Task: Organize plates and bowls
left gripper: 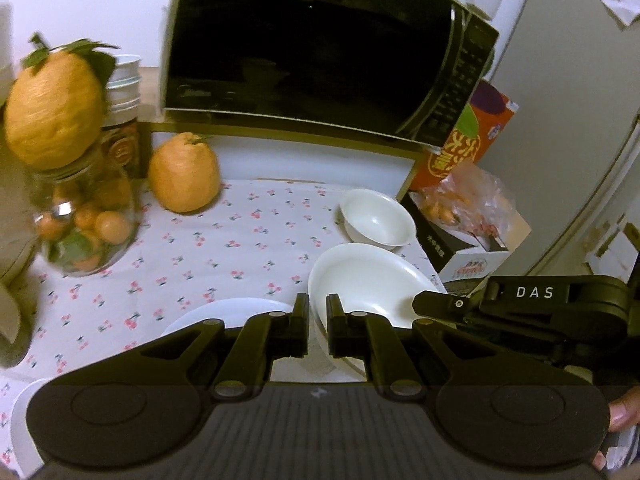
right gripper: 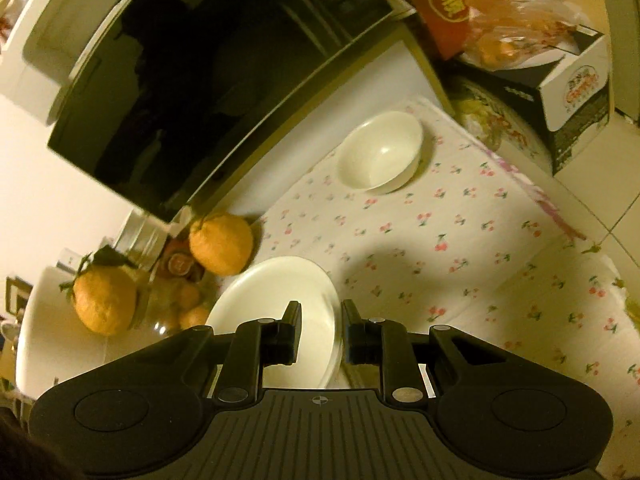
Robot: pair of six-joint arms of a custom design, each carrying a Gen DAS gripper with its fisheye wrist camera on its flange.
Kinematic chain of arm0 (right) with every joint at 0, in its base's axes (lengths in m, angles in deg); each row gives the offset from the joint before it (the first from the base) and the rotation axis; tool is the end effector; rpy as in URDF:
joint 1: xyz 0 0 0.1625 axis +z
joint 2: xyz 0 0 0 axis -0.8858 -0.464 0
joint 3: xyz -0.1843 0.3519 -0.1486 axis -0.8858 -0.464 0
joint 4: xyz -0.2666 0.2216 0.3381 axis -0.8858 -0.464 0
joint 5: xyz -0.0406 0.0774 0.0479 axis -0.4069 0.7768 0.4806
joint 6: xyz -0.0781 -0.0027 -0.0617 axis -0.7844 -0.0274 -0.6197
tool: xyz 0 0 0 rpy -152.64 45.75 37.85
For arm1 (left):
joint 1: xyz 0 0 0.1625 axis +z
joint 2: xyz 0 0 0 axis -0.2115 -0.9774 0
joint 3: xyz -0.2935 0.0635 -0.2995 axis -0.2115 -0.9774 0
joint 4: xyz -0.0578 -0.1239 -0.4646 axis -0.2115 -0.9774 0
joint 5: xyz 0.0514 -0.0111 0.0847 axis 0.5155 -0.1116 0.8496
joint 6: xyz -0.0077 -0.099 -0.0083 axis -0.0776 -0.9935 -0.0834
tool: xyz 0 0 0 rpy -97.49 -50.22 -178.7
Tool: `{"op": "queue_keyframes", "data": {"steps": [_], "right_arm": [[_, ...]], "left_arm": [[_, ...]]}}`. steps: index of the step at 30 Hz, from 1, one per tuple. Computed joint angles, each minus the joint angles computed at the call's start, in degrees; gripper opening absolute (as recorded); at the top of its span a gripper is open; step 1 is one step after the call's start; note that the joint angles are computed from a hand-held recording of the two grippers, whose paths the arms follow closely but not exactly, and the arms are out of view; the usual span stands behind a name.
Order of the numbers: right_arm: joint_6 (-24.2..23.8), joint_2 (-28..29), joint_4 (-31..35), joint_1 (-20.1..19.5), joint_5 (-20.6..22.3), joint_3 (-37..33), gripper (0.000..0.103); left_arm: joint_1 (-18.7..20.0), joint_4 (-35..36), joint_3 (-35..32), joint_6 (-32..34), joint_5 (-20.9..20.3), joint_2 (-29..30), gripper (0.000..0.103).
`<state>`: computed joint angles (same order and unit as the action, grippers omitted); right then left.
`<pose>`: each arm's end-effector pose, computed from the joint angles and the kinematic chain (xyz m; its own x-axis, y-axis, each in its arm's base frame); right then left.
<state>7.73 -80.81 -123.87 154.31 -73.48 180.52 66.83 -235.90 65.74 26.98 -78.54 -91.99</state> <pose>0.1070 -0.6161 0.1851 -0.8379 0.5453 -0.0229 0.3058 0.4342 -0.8473 -0.2394 -0.6279 0.0250 -0.7639 0.5256 -0.3744 0.6419 0.6782 -0.3577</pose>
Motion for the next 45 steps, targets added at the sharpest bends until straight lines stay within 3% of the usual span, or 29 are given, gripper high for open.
{"op": "queue_keyframes", "data": {"steps": [25,38,45], "right_arm": [[-3.9,11.5,5.5,6.0,1.8,-9.9,0.021],[-7.2,17.2,9.0,8.8,2.7,-14.4,0.021],[-8.4,19.0,11.5,9.7,2.1,-15.7,0.022]], "left_arm": [[5.6,-2.7,6.4,-1.8,0.8,-10.9,0.008],[8.4,1.4,8.6,-0.9,5.0,-15.8,0.008],[9.3,7.9,8.1,-1.5,8.1,-16.8,0.008]]}}
